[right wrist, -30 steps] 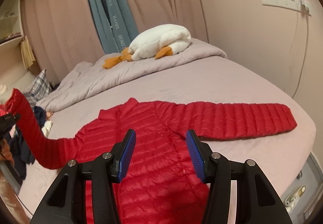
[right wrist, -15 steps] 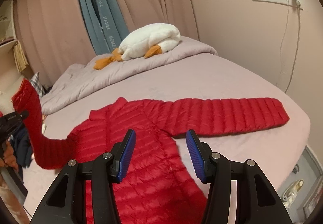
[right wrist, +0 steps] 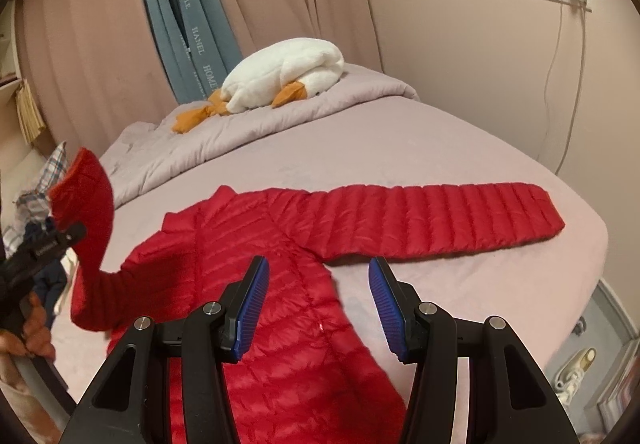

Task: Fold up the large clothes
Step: 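Carry the sleeve across the jacket body and lay it down, open left gripper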

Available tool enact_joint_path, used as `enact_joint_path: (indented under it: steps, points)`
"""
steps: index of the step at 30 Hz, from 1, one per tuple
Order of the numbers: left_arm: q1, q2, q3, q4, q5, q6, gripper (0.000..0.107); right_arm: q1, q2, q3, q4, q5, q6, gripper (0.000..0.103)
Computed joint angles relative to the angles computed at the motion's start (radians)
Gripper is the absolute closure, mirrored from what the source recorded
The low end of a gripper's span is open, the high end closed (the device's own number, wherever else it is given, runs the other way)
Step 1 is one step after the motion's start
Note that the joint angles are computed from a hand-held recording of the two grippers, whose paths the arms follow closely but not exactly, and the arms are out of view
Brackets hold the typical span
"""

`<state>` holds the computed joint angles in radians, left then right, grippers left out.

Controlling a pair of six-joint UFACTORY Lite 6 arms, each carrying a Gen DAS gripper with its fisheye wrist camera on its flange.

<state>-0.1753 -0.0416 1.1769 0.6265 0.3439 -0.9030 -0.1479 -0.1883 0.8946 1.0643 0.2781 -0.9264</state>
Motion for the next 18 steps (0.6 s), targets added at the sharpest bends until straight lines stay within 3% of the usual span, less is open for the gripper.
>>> enact_joint_path:
  steps: [18]
  points:
    - [-0.102, 0.188, 0.057, -0.183, -0.004, 0.178, 0.1, -0.024, 0.006, -0.015, 0.012, 0.002, -0.026, 0.049]
